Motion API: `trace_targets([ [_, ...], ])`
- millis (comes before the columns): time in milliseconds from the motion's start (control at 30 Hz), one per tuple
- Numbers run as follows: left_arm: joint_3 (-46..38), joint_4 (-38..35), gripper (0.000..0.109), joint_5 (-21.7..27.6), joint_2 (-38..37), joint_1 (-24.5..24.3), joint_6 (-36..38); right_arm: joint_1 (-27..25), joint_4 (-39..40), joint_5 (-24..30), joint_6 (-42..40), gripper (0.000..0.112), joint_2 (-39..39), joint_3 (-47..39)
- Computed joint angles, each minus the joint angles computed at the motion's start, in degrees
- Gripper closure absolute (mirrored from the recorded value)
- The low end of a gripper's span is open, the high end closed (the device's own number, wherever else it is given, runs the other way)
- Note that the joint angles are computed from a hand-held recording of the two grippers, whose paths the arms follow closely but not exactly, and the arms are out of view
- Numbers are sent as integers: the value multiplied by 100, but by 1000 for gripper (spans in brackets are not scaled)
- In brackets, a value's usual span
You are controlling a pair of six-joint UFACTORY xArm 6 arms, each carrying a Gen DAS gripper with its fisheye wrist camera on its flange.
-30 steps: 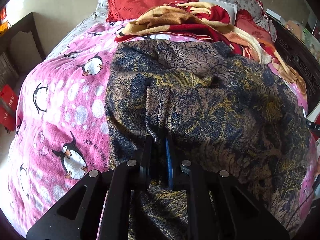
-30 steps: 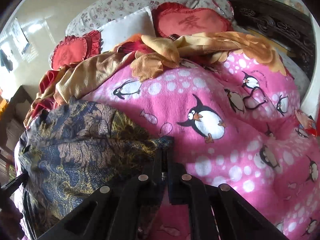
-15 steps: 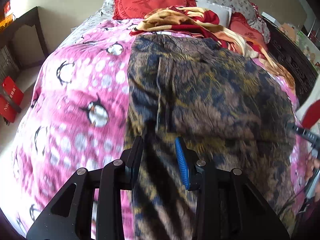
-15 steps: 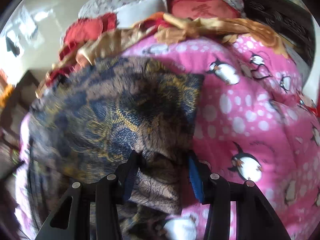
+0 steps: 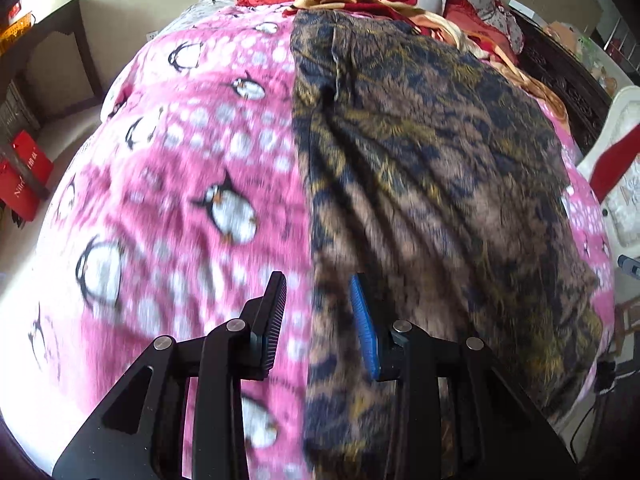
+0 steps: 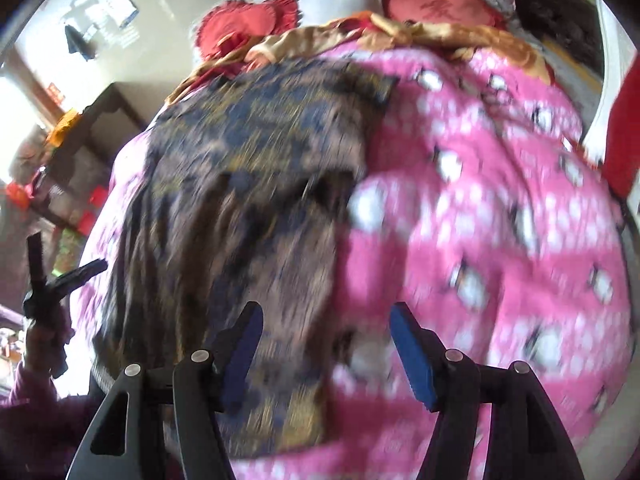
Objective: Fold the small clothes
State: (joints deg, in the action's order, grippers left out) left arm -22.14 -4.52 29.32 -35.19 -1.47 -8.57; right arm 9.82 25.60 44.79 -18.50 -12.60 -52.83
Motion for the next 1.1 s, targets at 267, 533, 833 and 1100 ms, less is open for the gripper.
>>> trace_targets([
  [267, 551, -197, 76, 645, -965, 57, 19, 197, 912, -300, -588, 46, -780, 1307],
  [533, 857, -232, 76, 1227, -1621, -8, 91, 399, 1537, -795, -907, 78, -1155, 2051],
  [833, 1165, -708, 76, 2177, -2371, -133, 356, 155, 2031, -139, -1373, 93, -1656, 2290],
  [1100, 942, -1707, 76, 2232, -1811, 217, 731, 78, 2703, -26, -1631, 62, -1478, 2344],
])
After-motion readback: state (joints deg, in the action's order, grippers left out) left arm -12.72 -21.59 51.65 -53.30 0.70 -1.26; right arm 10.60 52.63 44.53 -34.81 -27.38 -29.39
